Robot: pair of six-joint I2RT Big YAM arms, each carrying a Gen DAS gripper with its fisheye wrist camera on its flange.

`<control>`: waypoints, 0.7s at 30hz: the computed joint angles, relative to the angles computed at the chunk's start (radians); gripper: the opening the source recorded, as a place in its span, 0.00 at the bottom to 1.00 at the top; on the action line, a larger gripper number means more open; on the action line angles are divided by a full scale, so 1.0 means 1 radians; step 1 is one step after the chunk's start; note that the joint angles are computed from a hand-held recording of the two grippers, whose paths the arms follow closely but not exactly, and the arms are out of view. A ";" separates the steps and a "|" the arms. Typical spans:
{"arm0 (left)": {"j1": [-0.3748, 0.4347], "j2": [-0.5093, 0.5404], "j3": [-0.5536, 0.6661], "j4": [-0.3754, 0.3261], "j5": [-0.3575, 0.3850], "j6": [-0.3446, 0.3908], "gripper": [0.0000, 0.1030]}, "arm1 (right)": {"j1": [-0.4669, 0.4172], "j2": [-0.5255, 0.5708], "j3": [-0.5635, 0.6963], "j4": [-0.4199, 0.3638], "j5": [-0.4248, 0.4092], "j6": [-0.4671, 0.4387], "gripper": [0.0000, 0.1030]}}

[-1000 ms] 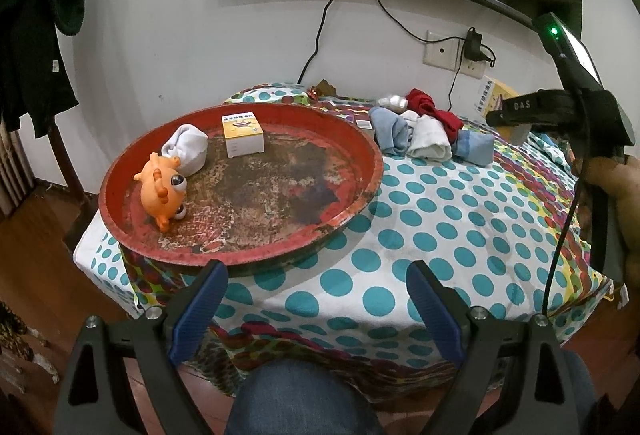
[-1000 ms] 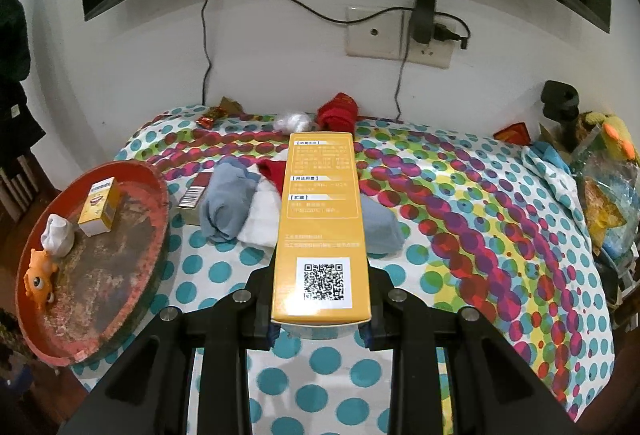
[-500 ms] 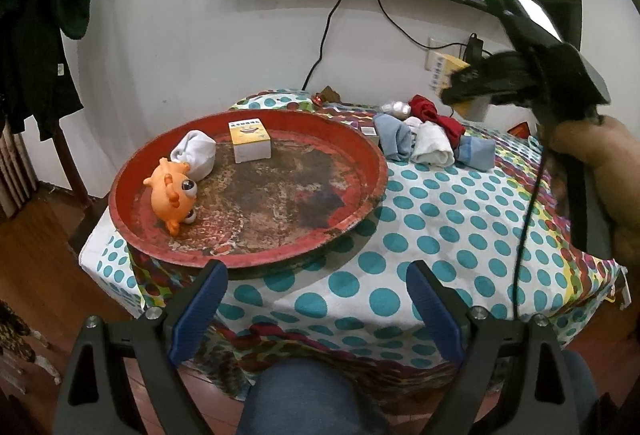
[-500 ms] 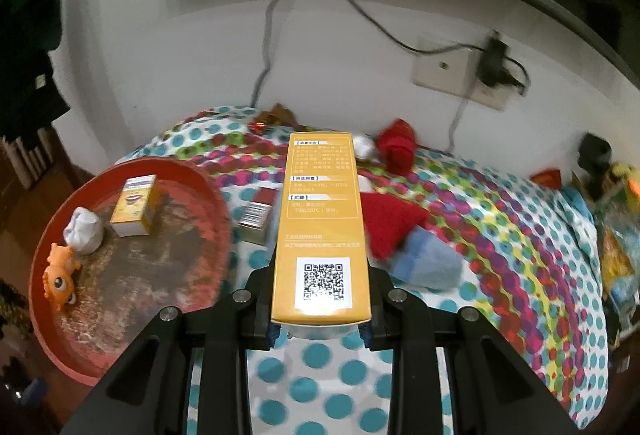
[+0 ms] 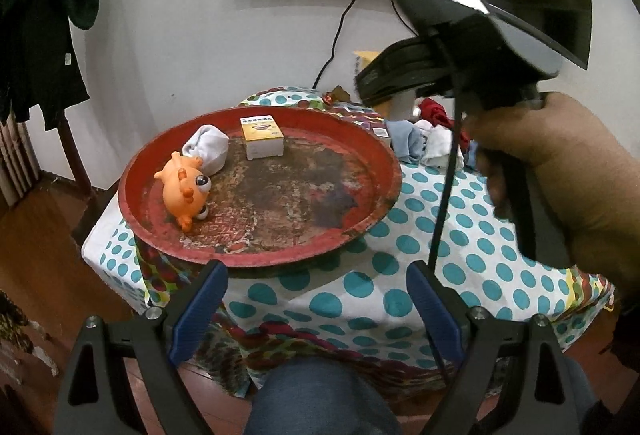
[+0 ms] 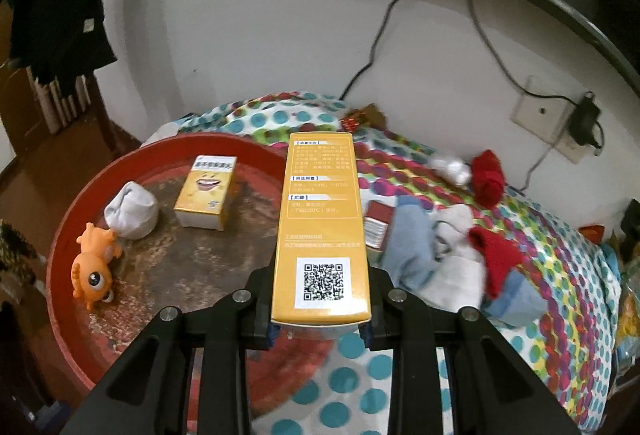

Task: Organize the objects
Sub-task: 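Carry the tall yellow box with the right tool over the tray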

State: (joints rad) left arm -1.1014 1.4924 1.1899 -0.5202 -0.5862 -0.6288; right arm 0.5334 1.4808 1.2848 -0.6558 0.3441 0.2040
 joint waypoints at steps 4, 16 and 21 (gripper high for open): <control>0.010 -0.004 -0.003 -0.007 0.013 -0.011 0.90 | 0.020 0.046 0.040 -0.014 -0.003 -0.023 0.26; 0.024 -0.013 -0.016 0.010 0.048 -0.013 0.90 | 0.029 0.154 0.103 -0.054 -0.022 -0.011 0.26; 0.034 -0.013 -0.018 0.009 0.059 -0.018 0.90 | 0.036 0.190 0.134 -0.065 -0.023 -0.011 0.26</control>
